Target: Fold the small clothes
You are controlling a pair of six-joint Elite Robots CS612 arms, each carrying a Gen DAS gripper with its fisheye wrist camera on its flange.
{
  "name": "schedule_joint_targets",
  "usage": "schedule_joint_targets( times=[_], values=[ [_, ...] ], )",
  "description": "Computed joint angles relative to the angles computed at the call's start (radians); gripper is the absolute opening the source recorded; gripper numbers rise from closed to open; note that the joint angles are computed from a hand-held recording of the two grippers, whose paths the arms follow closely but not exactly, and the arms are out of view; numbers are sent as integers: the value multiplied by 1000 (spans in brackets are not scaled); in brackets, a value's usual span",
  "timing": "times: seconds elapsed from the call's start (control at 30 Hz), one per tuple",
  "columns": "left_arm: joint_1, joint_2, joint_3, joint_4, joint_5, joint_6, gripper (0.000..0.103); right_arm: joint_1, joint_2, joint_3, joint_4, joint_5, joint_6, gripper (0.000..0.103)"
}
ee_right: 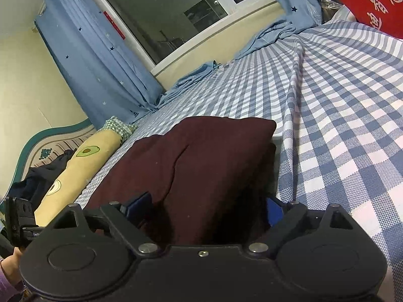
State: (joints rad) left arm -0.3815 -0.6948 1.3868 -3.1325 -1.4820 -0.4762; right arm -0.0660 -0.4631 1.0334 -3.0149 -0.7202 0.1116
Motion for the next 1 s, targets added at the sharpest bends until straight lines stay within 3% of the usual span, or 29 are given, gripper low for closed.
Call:
schedule_joint_targets(
  times=[0.23,0.3,0.5,0.77,0.87,1.0],
  values=[
    [25,-5,-45,127,-99,40,103,1,1,1,-9,3,11,91],
    [29,-1,-45,119,-117,31,103,0,-1,4,-9,3,8,91],
    [14,6,-34,64,-61,18,103,-2,2,1,-5,20,11,94],
    [43,23,-71,92,-174,97,103,-6,3,-12,47,48,-23,98],
    [43,25,-84,113,-175,103,103,-5,4,-19,56,47,-27,99],
    [38,24,-108,179,-158,87,103,6,-14,0,53,-21,-65,88]
  ],
)
